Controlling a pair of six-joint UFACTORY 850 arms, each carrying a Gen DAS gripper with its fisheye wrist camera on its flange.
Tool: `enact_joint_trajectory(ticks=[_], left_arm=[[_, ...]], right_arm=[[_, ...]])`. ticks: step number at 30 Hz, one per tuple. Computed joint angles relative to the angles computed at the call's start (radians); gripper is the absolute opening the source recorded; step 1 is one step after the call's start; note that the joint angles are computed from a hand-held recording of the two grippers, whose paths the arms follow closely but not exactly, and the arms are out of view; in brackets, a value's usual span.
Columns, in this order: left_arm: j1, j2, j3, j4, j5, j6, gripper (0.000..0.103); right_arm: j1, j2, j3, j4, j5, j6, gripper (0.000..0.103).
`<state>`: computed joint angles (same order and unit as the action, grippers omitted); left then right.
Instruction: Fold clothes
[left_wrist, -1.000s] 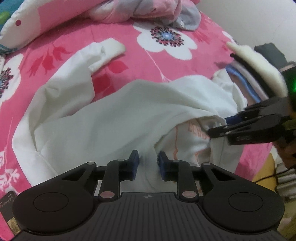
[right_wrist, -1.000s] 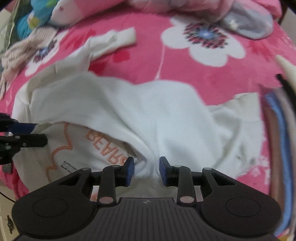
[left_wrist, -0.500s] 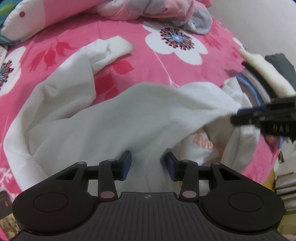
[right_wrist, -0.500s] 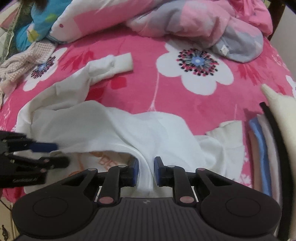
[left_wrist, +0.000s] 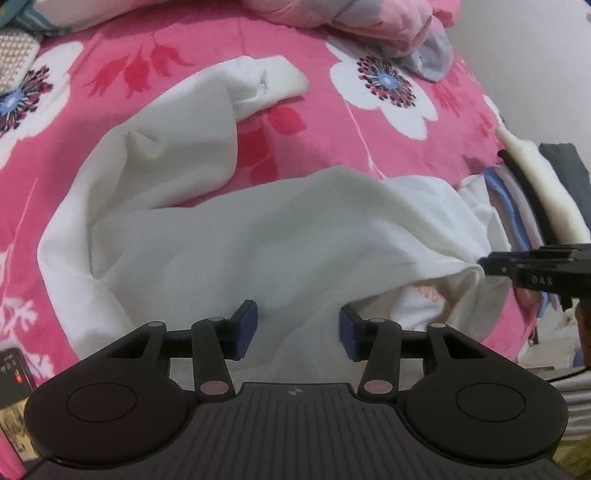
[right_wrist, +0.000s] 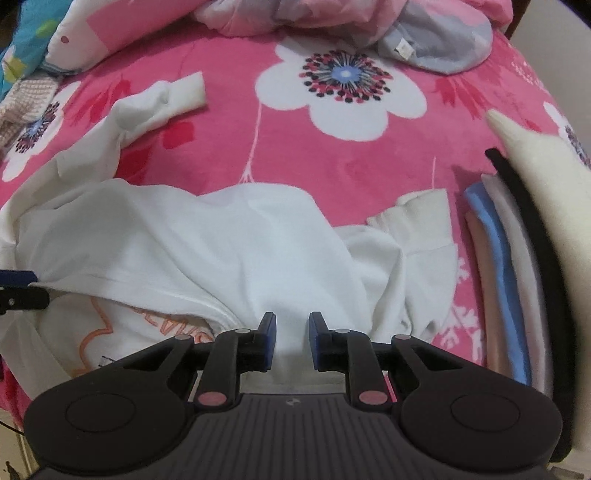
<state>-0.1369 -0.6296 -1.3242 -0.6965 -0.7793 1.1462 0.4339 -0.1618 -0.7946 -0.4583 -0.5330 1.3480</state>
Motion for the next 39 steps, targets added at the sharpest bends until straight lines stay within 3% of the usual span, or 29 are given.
enact_joint_trajectory(ticks=[10,17,20,22,23,26,30,34,39], left_arm=[[0.016,0.002,-0.013,-0.091,0.074,0.014,0.036],[0.01,0.059,0.041,-0.306,0.204,0.262,0.029],[0.01,0.075,0.047,-0.398,0.22,0.352,0.029],[0.01,0.083,0.05,-0.441,0.228,0.392,0.029],[0.01,0.087,0.052,-0.462,0.231,0.412,0.029],[0.013,0.095,0.058,-0.498,0.235,0.442,0.029],[0.019,0.097,0.063,-0.509,0.237,0.456,0.029],[0.023,0.083,0.068,-0.425,0.198,0.42,0.03],[0.006,0.054,0.07,-0.239,0.135,0.413,0.031]], right_arm=[[0.032,0.023,0.02,0.086,0.095,-0.138,0.023],[0.055,0.081,0.05,0.021,0.12,-0.102,0.025],[0.05,0.074,0.04,-0.064,0.161,-0.074,0.026],[0.043,0.054,0.025,-0.149,0.206,-0.016,0.035],[0.041,0.039,0.014,-0.202,0.228,0.024,0.045],[0.048,-0.024,-0.031,-0.317,0.272,0.086,0.048],[0.085,-0.148,-0.132,-0.275,0.103,-0.025,0.048],[0.069,-0.137,-0.098,-0.147,0.017,-0.042,0.045],[0.092,-0.12,-0.098,-0.248,-0.119,0.033,0.018]])
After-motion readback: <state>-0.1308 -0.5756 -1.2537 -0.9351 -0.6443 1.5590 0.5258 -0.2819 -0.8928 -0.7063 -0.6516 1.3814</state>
